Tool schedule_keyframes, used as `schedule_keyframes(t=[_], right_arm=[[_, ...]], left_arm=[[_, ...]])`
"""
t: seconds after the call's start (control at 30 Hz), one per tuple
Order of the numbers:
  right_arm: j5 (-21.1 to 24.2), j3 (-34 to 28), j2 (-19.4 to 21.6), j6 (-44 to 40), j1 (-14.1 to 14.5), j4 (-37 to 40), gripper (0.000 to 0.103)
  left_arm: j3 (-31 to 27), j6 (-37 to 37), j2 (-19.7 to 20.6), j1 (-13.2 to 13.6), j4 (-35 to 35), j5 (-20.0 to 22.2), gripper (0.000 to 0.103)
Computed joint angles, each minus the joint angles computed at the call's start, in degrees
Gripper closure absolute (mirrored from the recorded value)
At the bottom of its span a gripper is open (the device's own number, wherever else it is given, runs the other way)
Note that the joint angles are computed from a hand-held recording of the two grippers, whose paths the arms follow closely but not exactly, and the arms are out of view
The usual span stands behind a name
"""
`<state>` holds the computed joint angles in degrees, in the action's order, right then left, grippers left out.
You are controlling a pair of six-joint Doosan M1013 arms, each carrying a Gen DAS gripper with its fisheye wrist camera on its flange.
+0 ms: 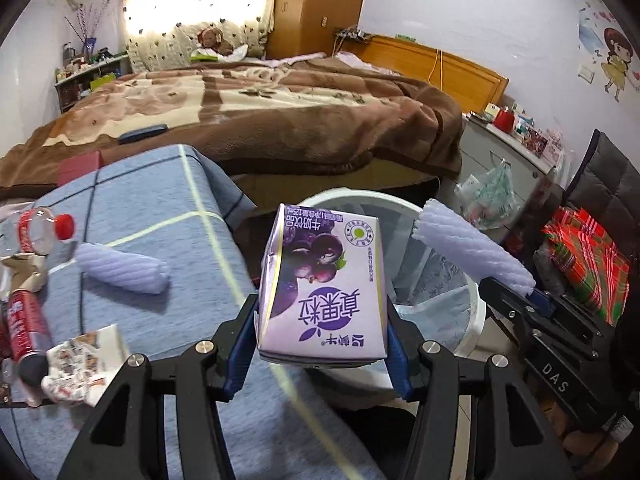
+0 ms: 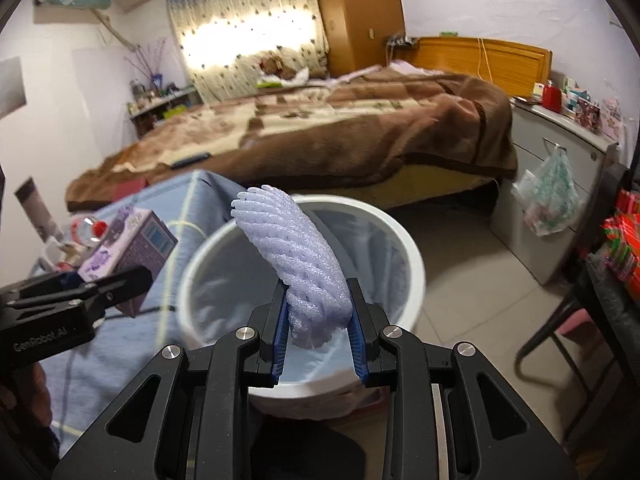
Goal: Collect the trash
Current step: 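Carry both items over the white bin and open both tools to drop them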
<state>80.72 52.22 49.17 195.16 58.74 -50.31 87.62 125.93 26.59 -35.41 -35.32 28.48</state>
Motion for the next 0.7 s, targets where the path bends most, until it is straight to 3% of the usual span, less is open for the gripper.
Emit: schedule_keyframes(t=[0.33,0.4,0.57,0.7], right_arm=[[-0.4,1.6,-0.7,-1.9,-1.3,4.5,0.072],[-1.0,1.8,-0.8,-2.5,-1.4,5.0,0.070],[-1.2,1.5,-0.6,-4.6,-1.7,6.7,0.049],[-0.8,1.4,-0.7,-4.3,-1.5,6.8,0.046]], left_arm=[[-1.9,-1.7,2.0,-0.7,1.5,2.7,0.044],[-2.3,-1.0,2.3,-0.7,0.9,3.4,0.038],[-2.4,-1.2,2.6,-0.5,0.5,4.2,0.033],[-1.9,-2.0,2.1,-0.3,1.1,3.6,0.033]])
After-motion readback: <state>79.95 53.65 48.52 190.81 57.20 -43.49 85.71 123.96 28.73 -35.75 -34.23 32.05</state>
